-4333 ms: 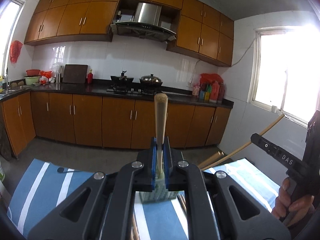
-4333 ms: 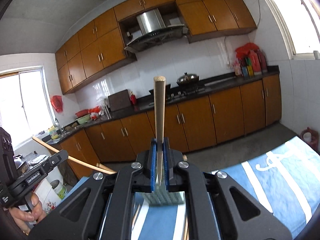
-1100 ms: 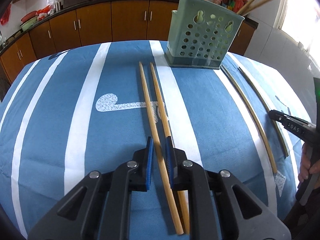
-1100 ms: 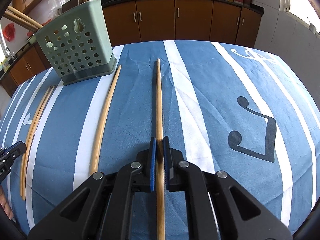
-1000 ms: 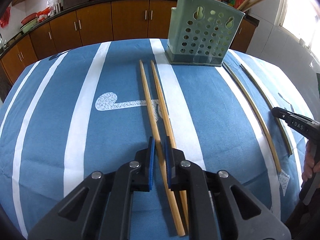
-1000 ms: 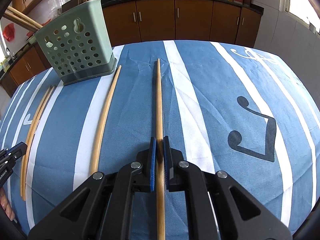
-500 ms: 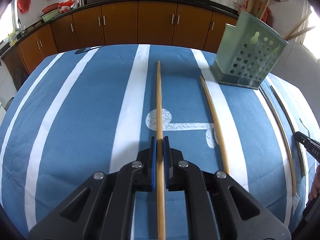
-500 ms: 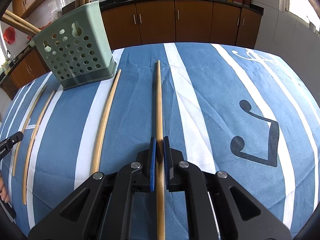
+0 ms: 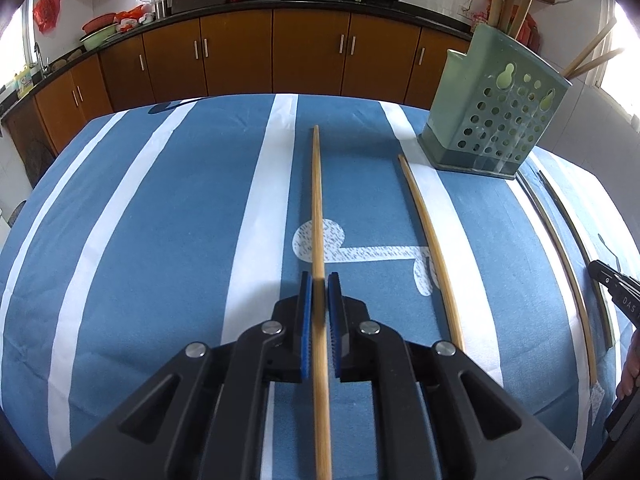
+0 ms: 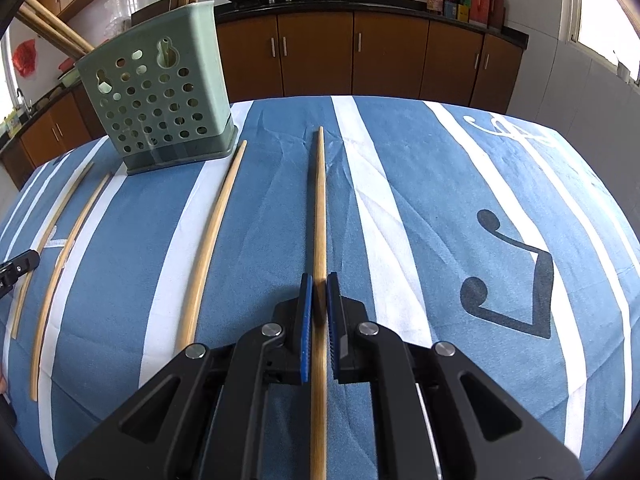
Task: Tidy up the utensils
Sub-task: 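Close the left tool on a chopstick while the right tool grasps another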
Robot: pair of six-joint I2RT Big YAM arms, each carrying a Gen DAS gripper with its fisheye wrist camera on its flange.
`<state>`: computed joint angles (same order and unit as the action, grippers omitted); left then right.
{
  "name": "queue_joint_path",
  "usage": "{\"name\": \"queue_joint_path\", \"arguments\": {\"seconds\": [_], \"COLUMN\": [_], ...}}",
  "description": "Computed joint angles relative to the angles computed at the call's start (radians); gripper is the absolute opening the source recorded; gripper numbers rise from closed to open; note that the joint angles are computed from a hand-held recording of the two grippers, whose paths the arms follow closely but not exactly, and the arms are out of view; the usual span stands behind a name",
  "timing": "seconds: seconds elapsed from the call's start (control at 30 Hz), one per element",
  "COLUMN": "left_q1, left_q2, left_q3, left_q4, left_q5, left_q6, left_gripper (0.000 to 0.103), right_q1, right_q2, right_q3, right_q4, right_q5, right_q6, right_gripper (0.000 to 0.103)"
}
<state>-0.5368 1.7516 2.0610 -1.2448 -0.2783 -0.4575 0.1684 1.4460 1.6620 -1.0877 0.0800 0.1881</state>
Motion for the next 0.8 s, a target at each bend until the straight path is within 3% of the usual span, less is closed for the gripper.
{"name": "queue_joint_path", "arguments": {"seconds": [0.8], "left_q1": [0.008], "left_q2": [-0.004], "left_q3": [-0.007], "left_q4": [0.013], "left_q5": [0.022], "left_q6": [-0.009], "left_gripper": [0.01], "right_q1": [-0.009], "right_q2": [0.005], "right_q3": [0.009], "right_q4": [-0.001], "right_q5": [-0.018], "right_q6": [0.003], "right_gripper": [0.009]}}
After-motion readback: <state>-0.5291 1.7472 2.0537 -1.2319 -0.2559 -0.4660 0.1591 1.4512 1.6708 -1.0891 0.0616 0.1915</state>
